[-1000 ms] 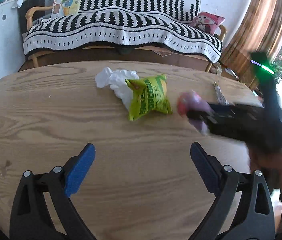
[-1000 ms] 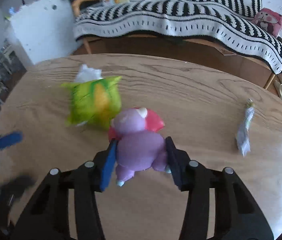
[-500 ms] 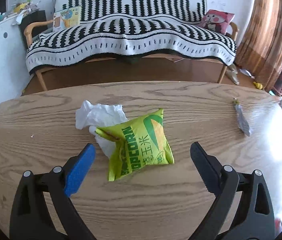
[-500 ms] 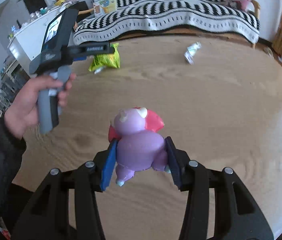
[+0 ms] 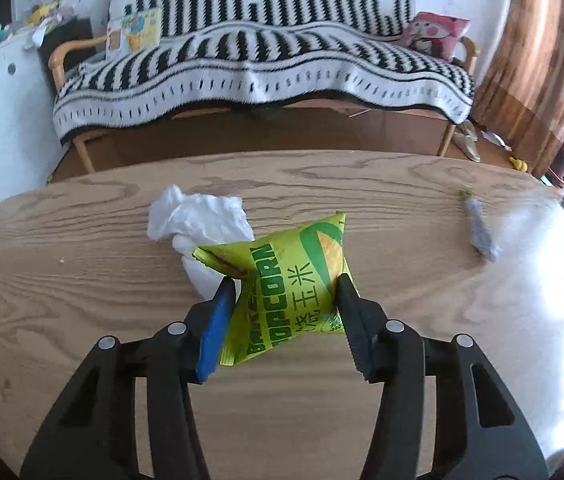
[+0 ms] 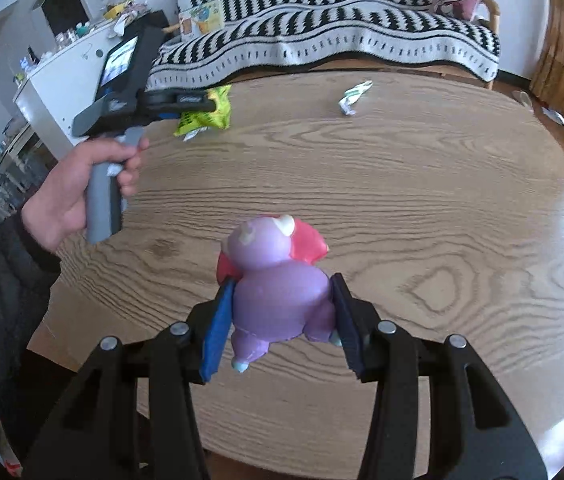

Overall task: Collect trash
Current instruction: 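Carry toy and bag over the bin and open the right gripper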

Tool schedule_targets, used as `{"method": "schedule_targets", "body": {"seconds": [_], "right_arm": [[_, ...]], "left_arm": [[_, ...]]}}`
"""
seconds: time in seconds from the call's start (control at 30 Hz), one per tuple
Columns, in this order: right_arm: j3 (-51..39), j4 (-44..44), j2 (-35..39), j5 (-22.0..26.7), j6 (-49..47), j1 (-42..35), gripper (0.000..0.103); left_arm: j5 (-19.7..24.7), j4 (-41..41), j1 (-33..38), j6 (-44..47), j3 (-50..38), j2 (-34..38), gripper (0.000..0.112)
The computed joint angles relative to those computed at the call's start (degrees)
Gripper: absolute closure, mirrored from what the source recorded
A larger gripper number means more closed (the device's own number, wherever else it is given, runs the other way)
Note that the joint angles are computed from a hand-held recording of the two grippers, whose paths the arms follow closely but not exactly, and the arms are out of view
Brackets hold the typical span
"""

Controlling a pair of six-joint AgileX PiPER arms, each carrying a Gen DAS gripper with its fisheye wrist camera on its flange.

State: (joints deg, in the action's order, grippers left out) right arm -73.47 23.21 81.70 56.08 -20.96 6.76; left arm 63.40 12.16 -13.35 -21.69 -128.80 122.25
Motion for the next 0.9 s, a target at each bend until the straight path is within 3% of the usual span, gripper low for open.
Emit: {"method": "schedule_targets", "body": {"seconds": [0.3,0.47,0.67,0.9], "right_arm": [[8.29,-1.87,-13.18,1.93,0.4,-12.76,0.055],[12.96,-3.0,-18.72,5.29,-6.37,-27.16,0.055],[15.95,0.32,-17.78,10.0,-21.15,-50.95,0.055],[16.29,-0.81,-11.11,10.81,-24.32,-62.31,0.055]], "left_arm": [[-7.67,0.16,-11.16,-2.04,27.01,-25.53,0.061],[-9.89,6.43,-27.59,-10.32,37.54,-34.03,0.061],[-12.16,8.28,-42.56,-14.4,38.61,-32.08,0.061],[-14.71,7.33,-51.5,-13.44,35.0,-24.36,0.061]]}}
